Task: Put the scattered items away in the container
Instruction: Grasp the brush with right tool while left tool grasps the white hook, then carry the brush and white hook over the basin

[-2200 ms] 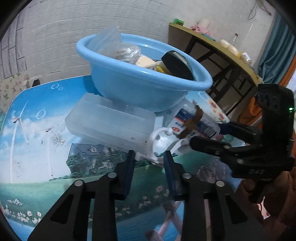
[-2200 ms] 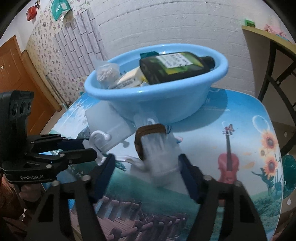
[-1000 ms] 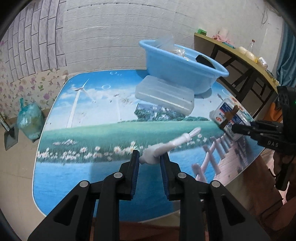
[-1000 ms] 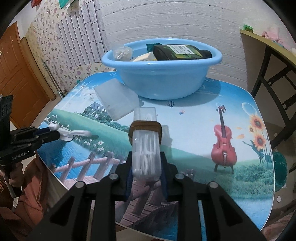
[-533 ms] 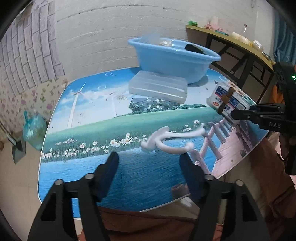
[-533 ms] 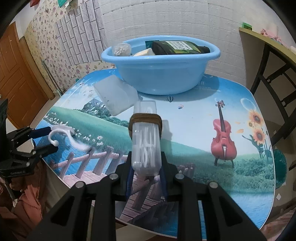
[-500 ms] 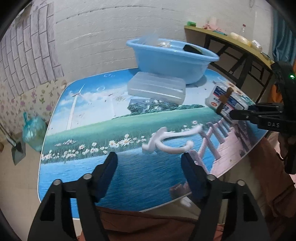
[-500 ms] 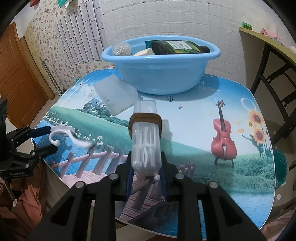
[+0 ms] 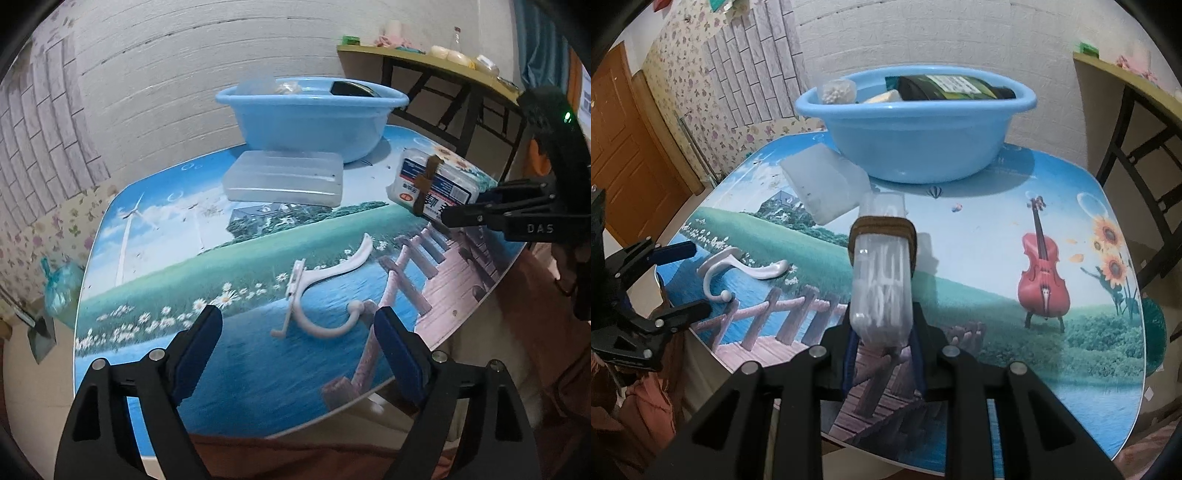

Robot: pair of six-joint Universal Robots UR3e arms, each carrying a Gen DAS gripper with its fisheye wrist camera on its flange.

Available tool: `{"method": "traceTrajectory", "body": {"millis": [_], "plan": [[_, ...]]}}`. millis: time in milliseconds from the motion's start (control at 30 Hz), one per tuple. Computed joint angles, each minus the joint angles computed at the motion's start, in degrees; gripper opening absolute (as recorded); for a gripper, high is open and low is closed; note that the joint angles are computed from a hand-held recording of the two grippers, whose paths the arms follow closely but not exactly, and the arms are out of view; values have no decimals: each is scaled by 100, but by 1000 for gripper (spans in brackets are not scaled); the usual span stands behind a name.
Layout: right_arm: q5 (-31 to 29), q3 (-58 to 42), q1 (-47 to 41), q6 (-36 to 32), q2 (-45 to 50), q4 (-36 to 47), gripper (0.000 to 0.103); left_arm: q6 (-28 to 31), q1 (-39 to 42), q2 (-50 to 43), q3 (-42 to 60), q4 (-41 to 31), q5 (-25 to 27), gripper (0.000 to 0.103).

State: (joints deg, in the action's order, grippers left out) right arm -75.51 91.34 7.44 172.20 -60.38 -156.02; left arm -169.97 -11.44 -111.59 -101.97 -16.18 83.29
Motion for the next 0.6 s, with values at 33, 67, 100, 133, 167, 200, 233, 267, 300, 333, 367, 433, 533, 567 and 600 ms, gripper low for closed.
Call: {"method": "traceTrajectory", "body": {"millis": [33,67,100,133,167,200,233,267,300,333,367,433,533,567,600], "plan": [[-4,42,26,-24,-21,-57,30,34,-31,-50,48,-1,32,79],[-5,23,29,-40,-8,-60,32,79,-72,-116,127,-36,78,72],[-27,26,46,-34,-5,-80,35,111,-107,-173,202,-94,117,68],[-46,21,59,-25,5,-89,36,130,-104,-207,237,-98,56,63],[-42,-19,46,-30,27,-60,36,131,-91,-206,241,-98,2,55],[-39,-33,36,-22,39,-43,37,151,-79,-216,284,-165,-60,50],[-61,-32,40,10,47,-46,38,149,-86,-224,300,-172,-63,50],[-67,-59,31,19,57,-23,38,151,-95,-237,310,-158,-48,50],[-90,-57,37,44,63,-38,40,156,-97,-238,301,-139,-48,49],[-104,-70,32,54,76,-42,41,161,-91,-234,292,-130,-59,44],[-105,-108,24,52,98,-28,42,148,-77,-229,292,-132,-80,44],[-99,-130,23,48,110,-29,42,80,-45,-222,287,-112,-119,44],[-61,-182,34,40,144,5,42,-17,40,-212,283,-91,-261,44],[-76,-231,44,39,175,36,42,-46,46,-212,291,-82,-255,44],[-96,-260,55,47,190,61,42,-62,50,-213,297,-79,-253,44]]}}
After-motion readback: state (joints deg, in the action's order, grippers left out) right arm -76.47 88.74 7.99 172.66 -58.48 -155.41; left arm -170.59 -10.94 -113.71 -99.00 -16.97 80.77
